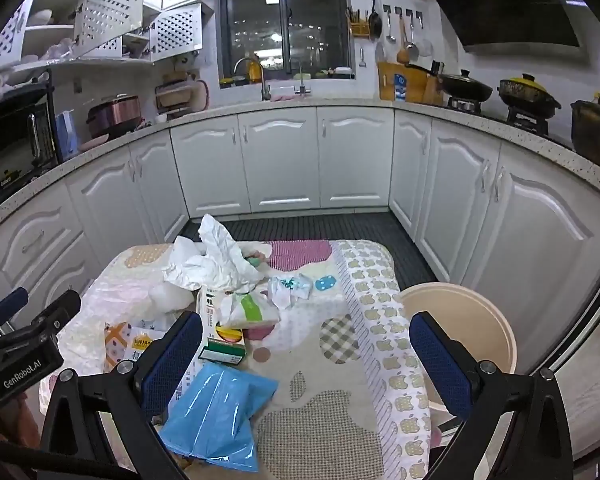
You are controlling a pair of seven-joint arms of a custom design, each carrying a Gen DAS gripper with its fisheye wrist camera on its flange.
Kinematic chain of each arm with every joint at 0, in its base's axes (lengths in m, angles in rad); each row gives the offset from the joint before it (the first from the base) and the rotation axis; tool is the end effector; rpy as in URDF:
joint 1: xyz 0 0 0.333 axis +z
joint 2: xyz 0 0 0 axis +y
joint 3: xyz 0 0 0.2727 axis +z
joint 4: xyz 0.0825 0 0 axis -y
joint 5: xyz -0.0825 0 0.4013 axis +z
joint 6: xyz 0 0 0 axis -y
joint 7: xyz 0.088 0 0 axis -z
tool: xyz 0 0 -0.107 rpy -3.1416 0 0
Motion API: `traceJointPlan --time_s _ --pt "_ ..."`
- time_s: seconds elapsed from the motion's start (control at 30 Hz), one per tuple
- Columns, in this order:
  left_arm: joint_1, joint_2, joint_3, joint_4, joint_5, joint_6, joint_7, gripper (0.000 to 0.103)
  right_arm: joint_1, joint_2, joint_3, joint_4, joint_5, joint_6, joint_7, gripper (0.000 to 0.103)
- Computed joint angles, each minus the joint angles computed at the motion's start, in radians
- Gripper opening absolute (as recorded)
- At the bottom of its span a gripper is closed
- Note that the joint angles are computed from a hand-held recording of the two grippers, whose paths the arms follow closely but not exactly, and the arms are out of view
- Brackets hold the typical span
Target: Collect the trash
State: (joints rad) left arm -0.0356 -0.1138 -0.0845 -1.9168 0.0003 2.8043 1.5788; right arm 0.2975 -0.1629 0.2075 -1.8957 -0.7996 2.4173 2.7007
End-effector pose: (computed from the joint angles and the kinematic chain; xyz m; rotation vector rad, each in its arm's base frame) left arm 0.5936 -0.0741 0.6174 -1.5163 1.7328 -0.9311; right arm 0.5088 0.2858 0.6044 -1.4870 1.7922 -0.9100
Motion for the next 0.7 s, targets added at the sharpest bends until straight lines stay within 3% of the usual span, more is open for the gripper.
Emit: traceJointPlan --time_s 0.1,0.2,0.7 --pt "-0.016 -0.076 0.023 -0.115 -0.059 0.073 0.045 0.102 -0.002 -0.005 0.000 -0.004 -0.011 0.003 0.009 0.103" --pt "-0.032 -0.090 0.037 -0.141 -0.078 0.093 0.057 0.103 -0.005 -0.010 0.001 -0.008 -0.012 0.008 0.010 0.103" --pt "-0.055 -0.102 0.054 -0.159 -0.097 0.104 0.068 0.102 -0.008 -0.009 0.006 -0.007 -0.040 0.020 0.040 0.103"
